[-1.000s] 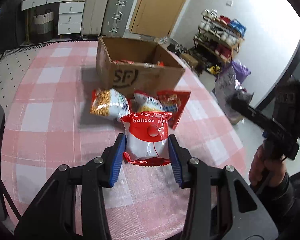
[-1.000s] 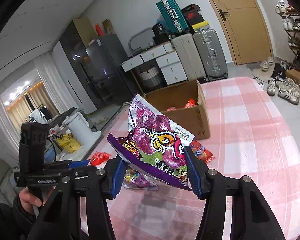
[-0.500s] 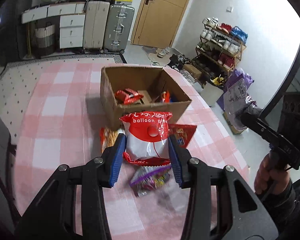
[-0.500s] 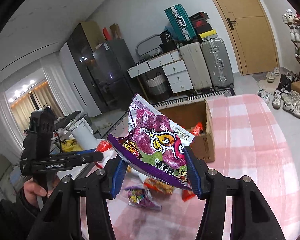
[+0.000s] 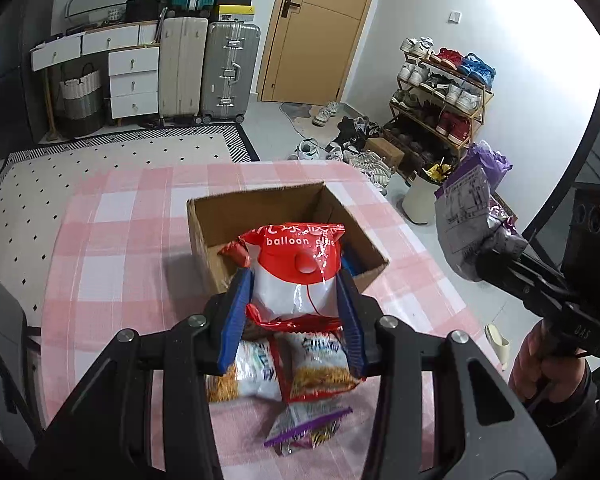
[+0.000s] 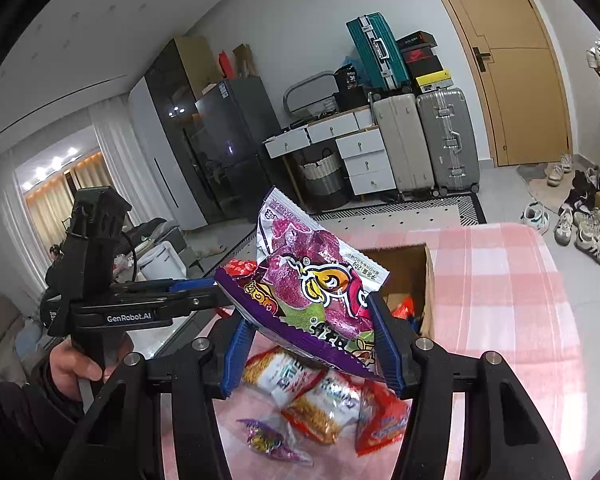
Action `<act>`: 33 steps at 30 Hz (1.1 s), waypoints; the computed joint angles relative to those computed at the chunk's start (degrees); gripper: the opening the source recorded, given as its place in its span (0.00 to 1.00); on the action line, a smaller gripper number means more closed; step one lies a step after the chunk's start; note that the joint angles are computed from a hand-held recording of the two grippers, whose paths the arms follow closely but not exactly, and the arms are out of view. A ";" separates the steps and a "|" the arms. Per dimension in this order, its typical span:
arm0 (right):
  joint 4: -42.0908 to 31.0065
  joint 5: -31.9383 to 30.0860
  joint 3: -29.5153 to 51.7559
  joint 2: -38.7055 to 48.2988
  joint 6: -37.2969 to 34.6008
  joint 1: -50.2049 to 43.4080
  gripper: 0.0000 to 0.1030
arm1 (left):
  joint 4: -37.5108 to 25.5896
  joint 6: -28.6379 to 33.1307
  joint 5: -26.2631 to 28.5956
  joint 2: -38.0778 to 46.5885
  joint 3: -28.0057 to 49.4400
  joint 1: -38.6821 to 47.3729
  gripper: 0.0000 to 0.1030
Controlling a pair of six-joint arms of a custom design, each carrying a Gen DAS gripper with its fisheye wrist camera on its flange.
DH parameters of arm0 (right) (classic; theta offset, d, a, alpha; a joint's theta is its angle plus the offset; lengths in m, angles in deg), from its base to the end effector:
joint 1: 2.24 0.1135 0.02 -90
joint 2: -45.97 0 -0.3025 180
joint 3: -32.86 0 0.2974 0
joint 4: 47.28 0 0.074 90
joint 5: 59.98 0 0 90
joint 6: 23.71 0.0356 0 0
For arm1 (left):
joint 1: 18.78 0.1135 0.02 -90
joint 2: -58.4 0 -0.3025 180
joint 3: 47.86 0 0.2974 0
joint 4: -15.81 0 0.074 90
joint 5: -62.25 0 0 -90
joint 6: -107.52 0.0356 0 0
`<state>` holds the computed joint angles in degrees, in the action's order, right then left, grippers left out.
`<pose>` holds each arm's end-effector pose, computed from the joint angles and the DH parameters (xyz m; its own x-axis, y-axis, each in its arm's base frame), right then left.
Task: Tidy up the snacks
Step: 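Carry the gum pack and purple candy bag over the cardboard box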
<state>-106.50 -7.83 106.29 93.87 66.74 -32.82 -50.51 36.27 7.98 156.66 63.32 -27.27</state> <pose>0.1579 -0.0679 0.4095 -0.4778 0.2896 -0.8294 -0.0341 0.9373 0.3469 0.4071 -0.0818 0.3967 -0.6027 0.3538 -0.7153 0.6948 0.6735 -0.2523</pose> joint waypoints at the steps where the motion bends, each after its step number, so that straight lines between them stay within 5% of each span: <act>1: 0.24 0.03 0.75 1.08 0.01 0.14 0.54 | -0.50 -0.41 -0.20 1.03 1.56 -0.30 0.38; 18: 6.26 3.17 9.57 18.18 2.35 6.47 0.54 | -9.70 -2.81 -5.23 21.19 26.47 -4.68 0.38; 33: 12.65 6.00 8.52 30.12 3.51 9.76 0.54 | -9.13 -3.57 -6.37 30.61 29.80 -6.96 0.38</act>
